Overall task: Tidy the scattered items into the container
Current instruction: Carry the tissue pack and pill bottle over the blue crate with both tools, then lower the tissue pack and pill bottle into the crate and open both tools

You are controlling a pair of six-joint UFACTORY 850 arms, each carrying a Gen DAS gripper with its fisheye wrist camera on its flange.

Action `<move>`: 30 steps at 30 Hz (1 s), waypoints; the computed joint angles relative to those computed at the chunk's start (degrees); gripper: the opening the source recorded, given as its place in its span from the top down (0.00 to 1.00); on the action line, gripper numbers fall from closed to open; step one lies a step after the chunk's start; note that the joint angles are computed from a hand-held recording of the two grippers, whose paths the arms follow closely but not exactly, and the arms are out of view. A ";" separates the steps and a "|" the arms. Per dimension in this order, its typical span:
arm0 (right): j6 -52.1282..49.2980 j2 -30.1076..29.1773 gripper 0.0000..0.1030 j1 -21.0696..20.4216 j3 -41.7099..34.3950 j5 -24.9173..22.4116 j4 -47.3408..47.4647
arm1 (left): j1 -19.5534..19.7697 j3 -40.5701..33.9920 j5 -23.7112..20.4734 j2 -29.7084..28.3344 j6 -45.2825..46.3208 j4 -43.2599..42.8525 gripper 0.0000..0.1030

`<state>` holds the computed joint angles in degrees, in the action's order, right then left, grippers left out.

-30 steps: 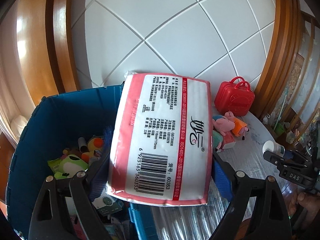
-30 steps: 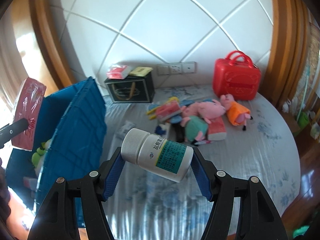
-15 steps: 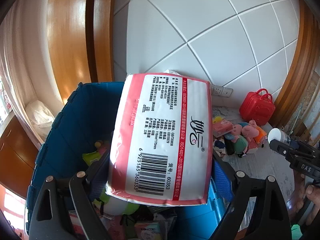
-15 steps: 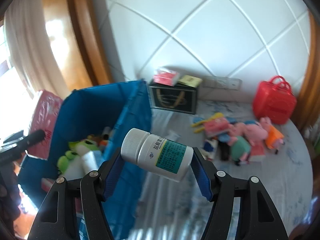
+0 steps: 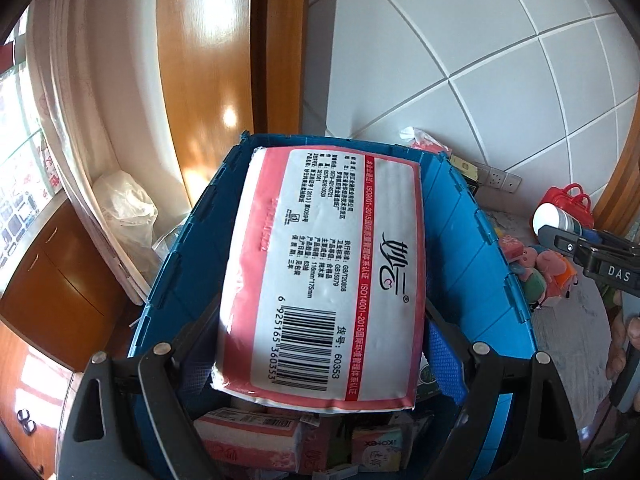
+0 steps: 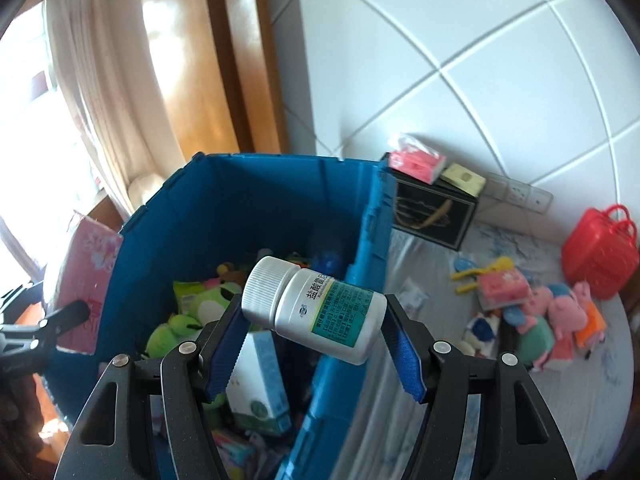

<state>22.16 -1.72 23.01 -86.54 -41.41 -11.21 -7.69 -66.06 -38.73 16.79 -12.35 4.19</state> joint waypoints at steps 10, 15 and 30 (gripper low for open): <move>-1.71 -7.76 0.36 2.13 -8.35 -1.54 1.02 | 2.98 0.61 0.00 -0.91 2.10 -0.88 0.13; -2.29 -9.89 0.36 2.82 -10.98 -2.66 1.05 | 4.60 0.60 0.45 -1.67 4.11 -2.77 0.13; -0.53 -9.86 0.01 2.36 -12.18 0.89 -0.78 | 5.47 0.29 -0.03 -1.62 4.41 -3.41 0.00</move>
<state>21.63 -11.59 25.37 -98.72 -40.52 -11.99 -2.22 -65.77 -38.76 15.18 -7.93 0.79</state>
